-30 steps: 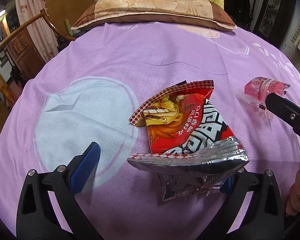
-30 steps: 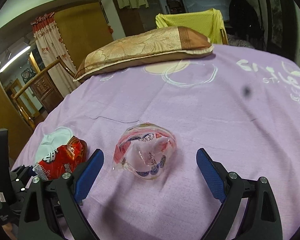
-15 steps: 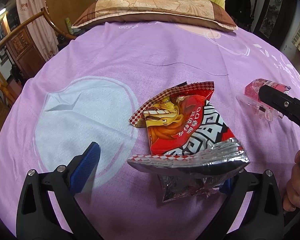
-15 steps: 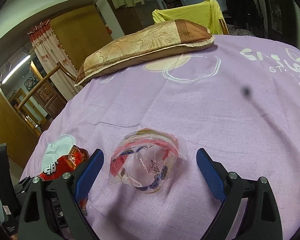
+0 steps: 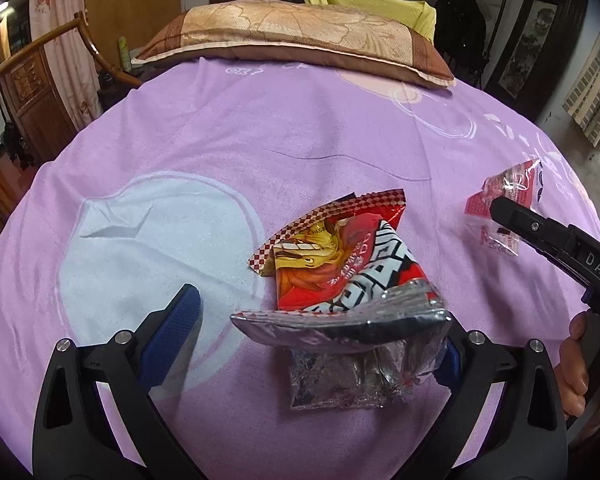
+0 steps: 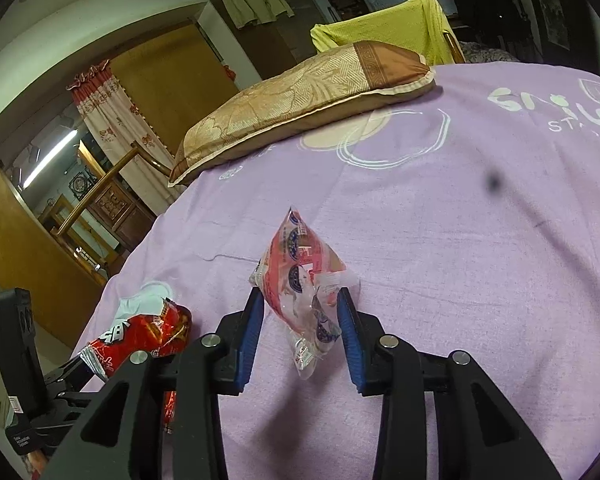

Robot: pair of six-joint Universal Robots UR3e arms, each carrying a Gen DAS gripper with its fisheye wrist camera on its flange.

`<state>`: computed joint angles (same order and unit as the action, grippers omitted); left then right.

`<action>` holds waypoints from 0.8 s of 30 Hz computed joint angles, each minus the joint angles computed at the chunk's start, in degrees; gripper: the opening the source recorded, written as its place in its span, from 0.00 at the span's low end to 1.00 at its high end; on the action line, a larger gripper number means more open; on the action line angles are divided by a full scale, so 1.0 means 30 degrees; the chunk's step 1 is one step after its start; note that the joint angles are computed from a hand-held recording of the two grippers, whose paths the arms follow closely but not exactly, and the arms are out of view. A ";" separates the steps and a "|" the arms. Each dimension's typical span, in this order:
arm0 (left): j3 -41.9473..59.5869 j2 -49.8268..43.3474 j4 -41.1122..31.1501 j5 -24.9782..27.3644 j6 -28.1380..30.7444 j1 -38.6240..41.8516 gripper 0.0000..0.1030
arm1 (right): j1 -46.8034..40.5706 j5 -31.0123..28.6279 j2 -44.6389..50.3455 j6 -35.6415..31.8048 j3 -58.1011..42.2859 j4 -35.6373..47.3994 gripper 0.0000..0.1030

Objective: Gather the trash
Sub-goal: 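Grasp the red snack bag with the left gripper while the right gripper grasps the clear plastic bag, then carry the red snack bag and clear plastic bag toward the red basket with both grippers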

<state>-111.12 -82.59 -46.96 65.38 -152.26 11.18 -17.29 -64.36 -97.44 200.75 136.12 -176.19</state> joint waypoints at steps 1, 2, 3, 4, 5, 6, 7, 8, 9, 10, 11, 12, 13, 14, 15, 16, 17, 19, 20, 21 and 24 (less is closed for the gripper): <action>0.0120 -0.0100 -0.0122 -0.0054 -0.0012 0.0036 0.90 | -0.0120 0.0113 -0.0039 0.0043 0.0126 -0.0018 0.37; 0.0228 -0.0178 -0.0287 -0.0117 0.0040 0.0053 0.88 | -0.0212 0.0226 -0.0050 0.0069 0.0191 -0.0040 0.37; 0.0391 -0.0301 -0.0499 -0.0205 0.0174 0.0091 0.83 | -0.0252 0.0288 -0.0070 0.0076 0.0243 -0.0059 0.37; 0.0486 -0.0374 -0.0639 -0.0247 0.0258 0.0090 0.76 | -0.0276 0.0362 -0.0034 0.0053 0.0237 -0.0056 0.37; 0.0579 -0.0449 -0.0752 -0.0241 0.0320 0.0063 0.74 | -0.0241 0.0378 -0.0014 0.0046 0.0208 -0.0028 0.37; 0.0573 -0.0451 -0.0774 -0.0249 0.0367 0.0079 0.68 | -0.0204 0.0398 0.0035 0.0000 0.0158 0.0006 0.37; 0.0645 -0.0443 -0.0955 -0.0390 0.0519 0.0124 0.59 | -0.0170 0.0390 0.0047 -0.0015 0.0122 0.0041 0.37; 0.0707 -0.0374 -0.1205 -0.0657 0.0735 0.0223 0.54 | -0.0167 0.0430 0.0064 -0.0056 0.0102 0.0060 0.37; 0.0719 -0.0312 -0.1314 -0.0876 0.0882 0.0318 0.46 | -0.0155 0.0477 0.0088 -0.0099 0.0090 0.0055 0.37; 0.0620 -0.0105 -0.1293 -0.1160 0.1027 0.0460 0.43 | -0.0129 0.0465 0.0124 -0.0120 0.0051 0.0064 0.37; 0.0422 0.0132 -0.1031 -0.1324 0.1067 0.0572 0.42 | -0.0083 0.0408 0.0160 -0.0145 -0.0007 0.0098 0.36; 0.0244 0.0310 -0.0761 -0.1421 0.1064 0.0634 0.40 | 0.0025 0.0245 0.0155 -0.0128 -0.0054 0.0111 0.35; -0.0046 0.0627 -0.0453 -0.1675 0.1139 0.0829 0.39 | 0.0061 0.0101 0.0067 -0.0102 -0.0025 0.0095 0.34; -0.0276 0.0927 -0.0318 -0.1984 0.1260 0.1050 0.38 | 0.0113 -0.0118 -0.0072 -0.0031 0.0059 0.0013 0.34; -0.0413 0.1126 -0.0214 -0.2180 0.1327 0.1181 0.38 | 0.0247 -0.0579 -0.0332 0.0056 0.0132 0.0023 0.34; -0.0701 0.1481 0.0029 -0.2452 0.1429 0.1405 0.38 | 0.0582 -0.1509 -0.0949 -0.0001 0.0243 0.0331 0.33; -0.1000 0.1864 0.0211 -0.2715 0.1549 0.1652 0.38 | 0.0874 -0.2240 -0.1544 -0.0124 0.0355 0.0613 0.33; -0.1543 0.2610 0.0552 -0.3123 0.1702 0.2091 0.38 | 0.1666 -0.3857 -0.3462 -0.0391 0.0552 0.1616 0.33; -0.1784 0.3094 0.0379 -0.3482 0.1912 0.2472 0.38 | 0.1747 -0.4056 -0.4228 -0.0464 0.0583 0.2095 0.33; -0.1902 0.3542 -0.0079 -0.3904 0.2192 0.2887 0.38 | 0.1865 -0.4215 -0.5678 -0.0403 0.0734 0.2844 0.33; -0.1885 0.5681 -0.4477 -0.6130 0.4393 0.5218 0.38 | 0.2223 -0.4537 -0.8478 -0.0407 0.0766 0.4552 0.33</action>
